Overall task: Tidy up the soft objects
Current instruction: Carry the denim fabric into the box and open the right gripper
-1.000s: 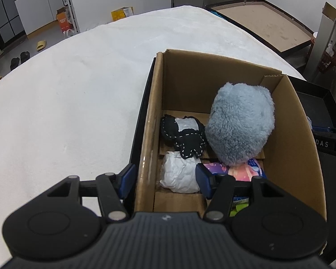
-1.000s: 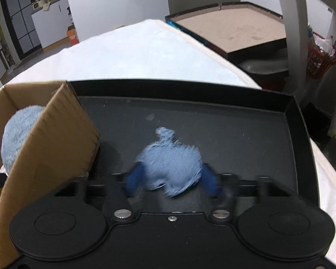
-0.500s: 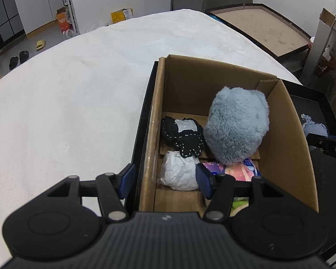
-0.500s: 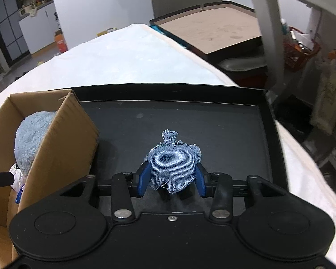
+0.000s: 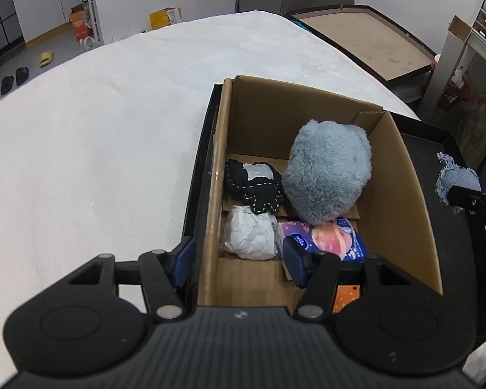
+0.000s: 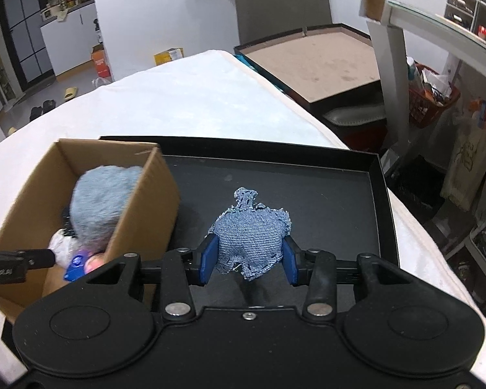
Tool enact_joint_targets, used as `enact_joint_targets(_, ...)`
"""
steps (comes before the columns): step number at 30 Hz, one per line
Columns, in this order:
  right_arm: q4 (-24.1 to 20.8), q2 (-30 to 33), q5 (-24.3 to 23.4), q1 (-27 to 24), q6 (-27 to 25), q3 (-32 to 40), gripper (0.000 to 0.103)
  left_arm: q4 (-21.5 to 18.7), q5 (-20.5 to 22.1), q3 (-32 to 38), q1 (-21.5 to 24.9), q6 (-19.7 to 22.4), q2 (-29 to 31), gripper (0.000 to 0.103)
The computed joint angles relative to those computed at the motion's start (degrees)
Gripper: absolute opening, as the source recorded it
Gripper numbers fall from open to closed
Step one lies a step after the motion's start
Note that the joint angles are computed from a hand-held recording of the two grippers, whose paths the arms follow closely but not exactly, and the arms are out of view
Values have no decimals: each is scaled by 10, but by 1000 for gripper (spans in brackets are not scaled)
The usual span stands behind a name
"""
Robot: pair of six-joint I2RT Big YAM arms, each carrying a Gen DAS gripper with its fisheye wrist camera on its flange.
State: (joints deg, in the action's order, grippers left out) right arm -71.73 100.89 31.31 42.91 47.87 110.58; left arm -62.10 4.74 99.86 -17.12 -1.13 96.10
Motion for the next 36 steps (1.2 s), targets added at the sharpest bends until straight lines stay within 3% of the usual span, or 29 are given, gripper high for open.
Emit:
enact_joint_targets(4, -12, 6, 5, 10, -4, 22, 41, 1, 9, -1, 4, 2, -2, 57)
enact_joint_targets(7, -20, 13, 12, 18, -6, 40, 42, -21, 41, 11, 13, -3, 6, 57)
enact_joint_targets(13, -43, 30, 23, 34, -11, 85, 42, -30, 44, 12, 20, 4, 7, 53)
enact_joint_targets(27, -108, 107, 27, 63, -35, 226, 42, -25, 53, 2, 31, 6, -4, 22)
enact_joint_targets(36, -171, 194, 9, 76, -59, 378, 42, -24, 65, 0, 36, -1, -5, 17)
